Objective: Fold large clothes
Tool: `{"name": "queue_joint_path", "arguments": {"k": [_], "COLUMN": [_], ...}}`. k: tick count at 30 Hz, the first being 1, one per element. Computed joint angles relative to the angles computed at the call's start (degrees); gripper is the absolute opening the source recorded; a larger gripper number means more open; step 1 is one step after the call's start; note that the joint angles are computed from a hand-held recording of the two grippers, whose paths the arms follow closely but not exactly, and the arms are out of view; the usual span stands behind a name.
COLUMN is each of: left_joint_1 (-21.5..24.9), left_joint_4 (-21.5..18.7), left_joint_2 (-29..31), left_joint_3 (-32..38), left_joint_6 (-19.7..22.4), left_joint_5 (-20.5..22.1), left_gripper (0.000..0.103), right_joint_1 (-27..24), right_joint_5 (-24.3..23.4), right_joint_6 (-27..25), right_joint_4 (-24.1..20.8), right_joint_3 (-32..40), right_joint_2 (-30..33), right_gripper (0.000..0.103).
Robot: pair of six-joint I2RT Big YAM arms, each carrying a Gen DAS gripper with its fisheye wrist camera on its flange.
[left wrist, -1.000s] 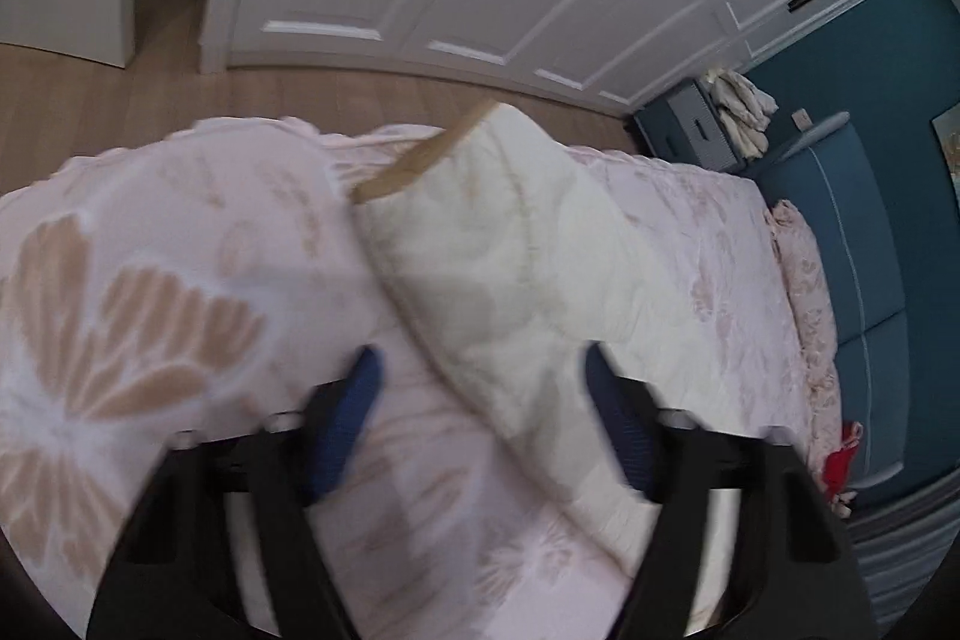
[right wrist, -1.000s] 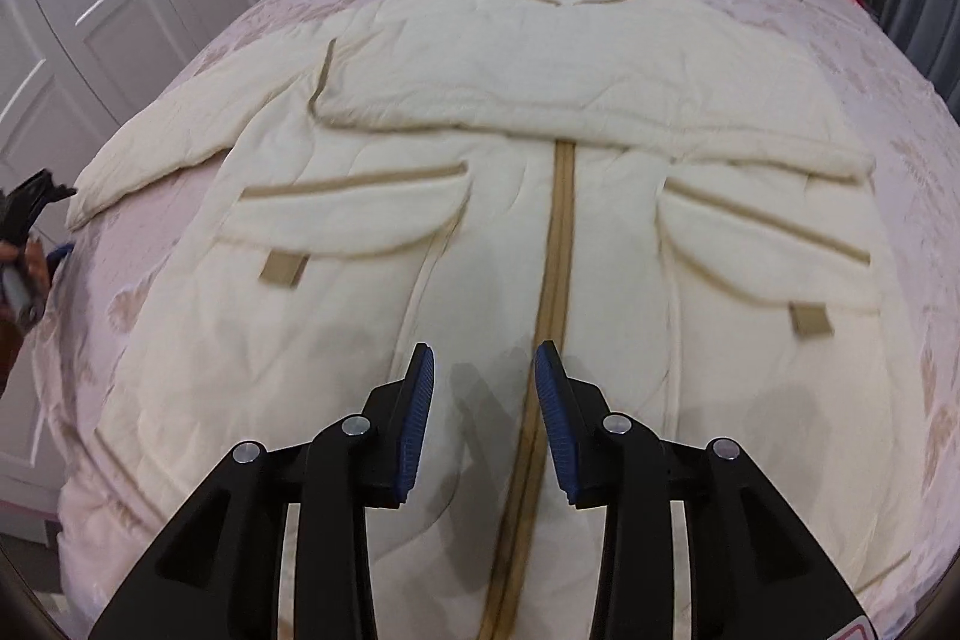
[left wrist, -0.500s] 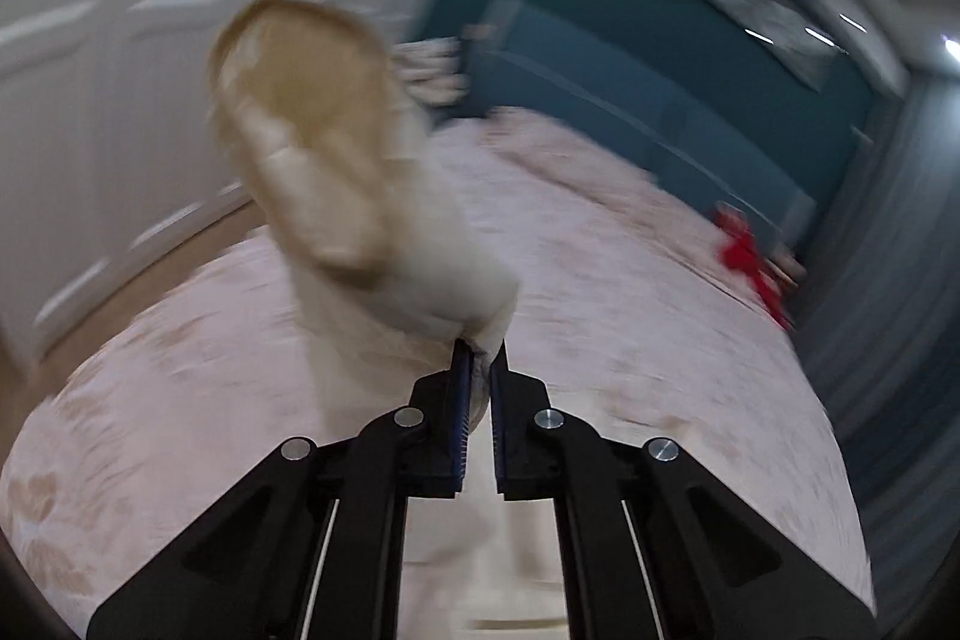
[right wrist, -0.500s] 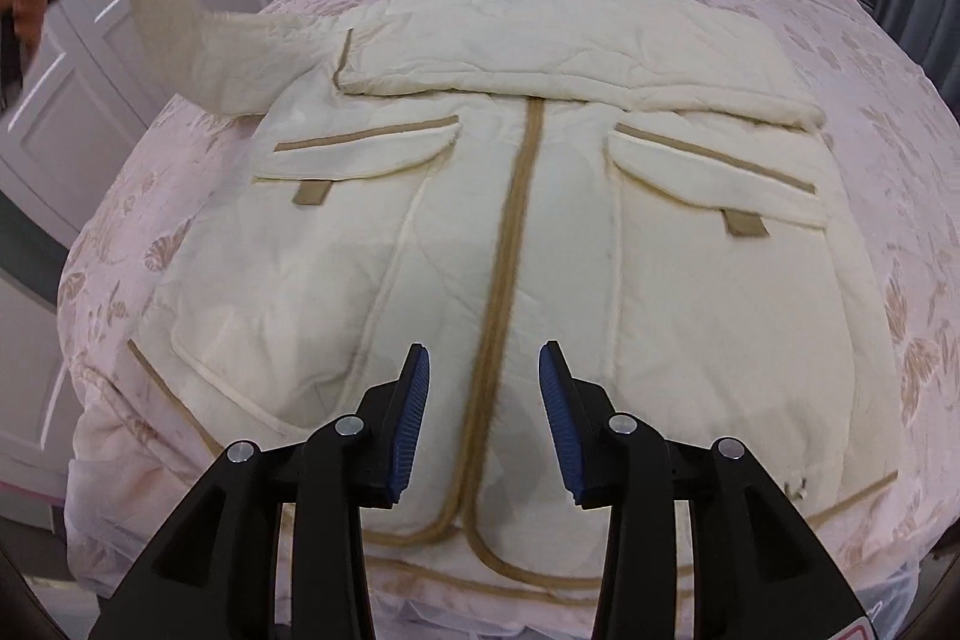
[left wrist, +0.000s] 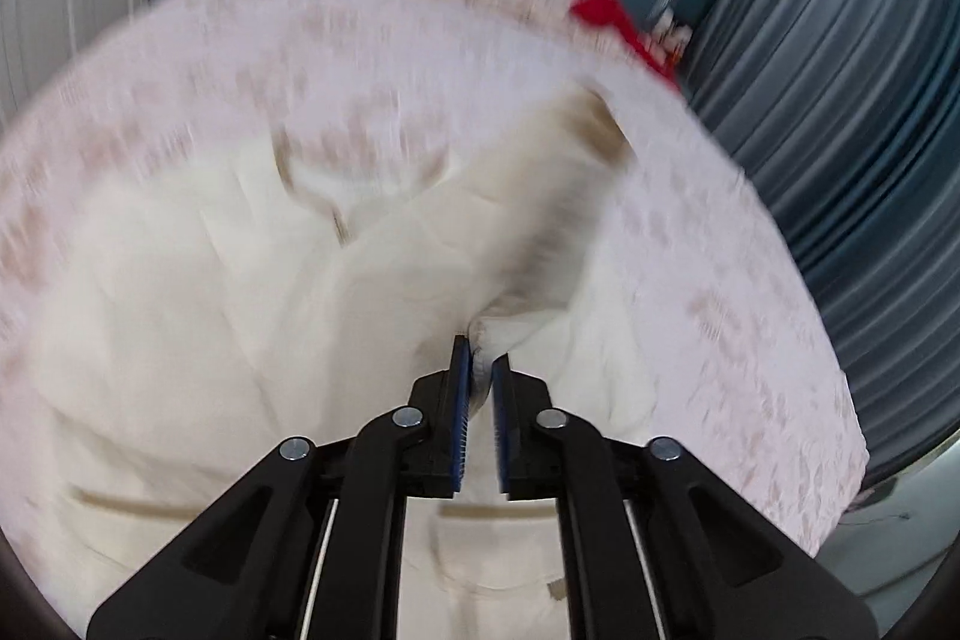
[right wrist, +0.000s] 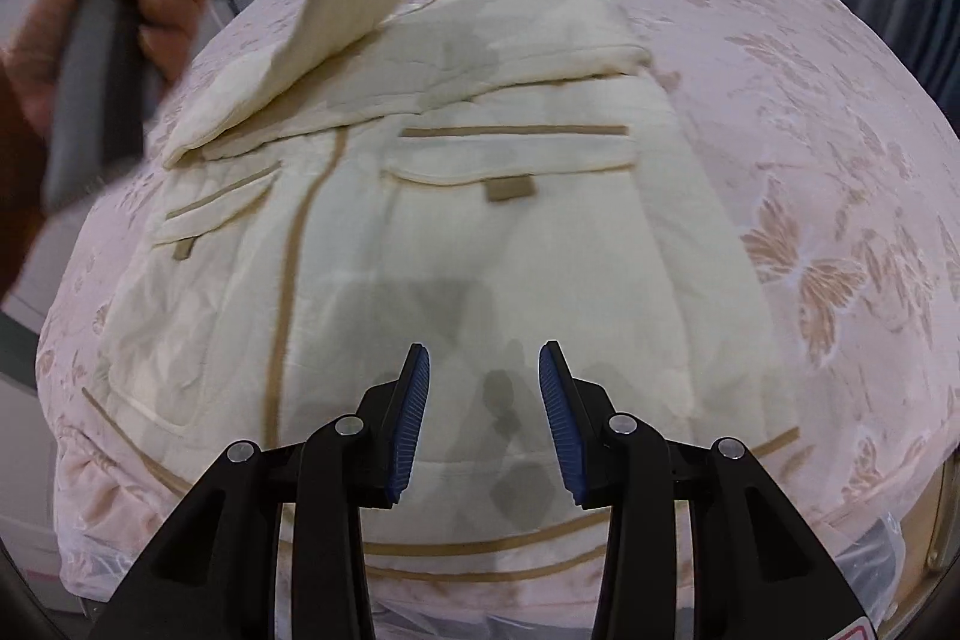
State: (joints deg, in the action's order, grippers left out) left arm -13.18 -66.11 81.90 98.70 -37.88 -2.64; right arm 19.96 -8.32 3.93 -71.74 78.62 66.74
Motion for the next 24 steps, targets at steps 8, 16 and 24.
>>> {"name": "queue_joint_path", "arguments": {"k": [8,16,24], "left_joint_1": [4.0,24.0,35.0], "left_joint_4": [8.6,0.0,8.5], "left_joint_2": [-12.9,-20.2,-21.7], "left_joint_3": [-15.8,-22.7,-30.9], "left_joint_6": [-6.5,-5.2,-14.0], "left_joint_5": [4.3,5.6,16.5], "left_gripper": [0.074,0.074,0.062], "right_joint_1": [-4.2,-6.3,-5.1], "right_joint_5": [-0.9,-6.0,-9.5], "right_joint_6": [-2.4,-0.9,10.4], "right_joint_4": [1.4,6.6,5.8], "right_joint_3": [0.9,15.1,28.5], "right_joint_2": [1.1,14.4,29.3], "right_gripper": [0.049,0.059,0.058]}}
